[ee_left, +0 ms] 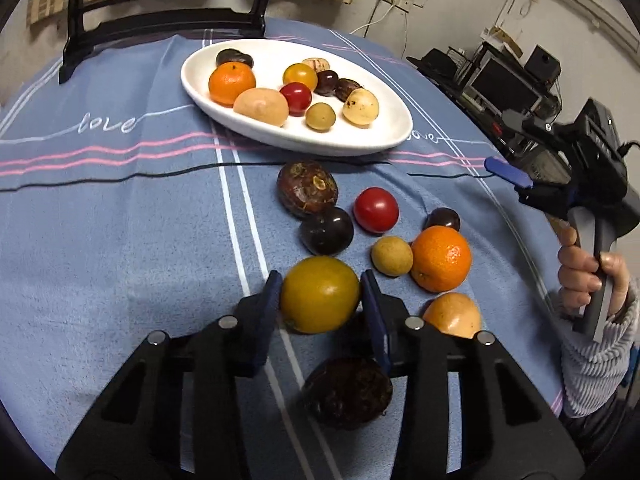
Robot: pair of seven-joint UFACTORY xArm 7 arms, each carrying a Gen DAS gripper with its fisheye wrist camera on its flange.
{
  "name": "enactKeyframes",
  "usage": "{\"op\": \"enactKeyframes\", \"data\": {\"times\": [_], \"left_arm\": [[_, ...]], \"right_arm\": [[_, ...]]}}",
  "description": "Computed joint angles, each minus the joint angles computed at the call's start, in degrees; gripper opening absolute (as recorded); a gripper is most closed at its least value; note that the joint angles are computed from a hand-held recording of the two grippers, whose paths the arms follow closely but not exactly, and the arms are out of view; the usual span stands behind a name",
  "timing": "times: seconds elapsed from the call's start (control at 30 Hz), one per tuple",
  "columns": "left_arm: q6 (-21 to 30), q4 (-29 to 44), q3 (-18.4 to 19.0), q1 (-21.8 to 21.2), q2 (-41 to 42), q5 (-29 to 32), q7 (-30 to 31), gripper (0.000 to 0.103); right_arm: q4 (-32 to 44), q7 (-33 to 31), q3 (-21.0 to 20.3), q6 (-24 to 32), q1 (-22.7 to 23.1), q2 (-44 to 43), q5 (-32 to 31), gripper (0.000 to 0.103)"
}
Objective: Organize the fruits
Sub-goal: 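Grasp the yellow lemon with the left tool while the right tool grasps a dark brown plum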
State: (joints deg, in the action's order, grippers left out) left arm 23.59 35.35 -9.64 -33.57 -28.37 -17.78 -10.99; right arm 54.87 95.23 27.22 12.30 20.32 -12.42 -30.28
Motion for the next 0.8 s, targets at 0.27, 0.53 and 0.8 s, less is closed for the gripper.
{"op": "enactKeyframes", "data": {"times": [0.27, 0.53, 0.8], "left_arm": [[2.14, -0.55, -13.64, 15.66, -5.07, 17.96, -18.23, 0.041], [5.48, 1.11, -16.16, 20.03, -4.68, 29.40, -28.68, 0.041], [6.22, 1.18, -12.90, 16.12, -3.31, 31.68, -29.89, 0.041]], "right_arm": [[3.39, -7.62, -0.81, 5.53, 3.66, 1.85, 1.18, 0.081], [14.88, -17.18, 1.39, 31.30, 11.61, 9.30, -9.53, 0.077], [17.23, -23.93, -2.37, 36.38, 18.35, 12.83, -12.13, 0.037]]}}
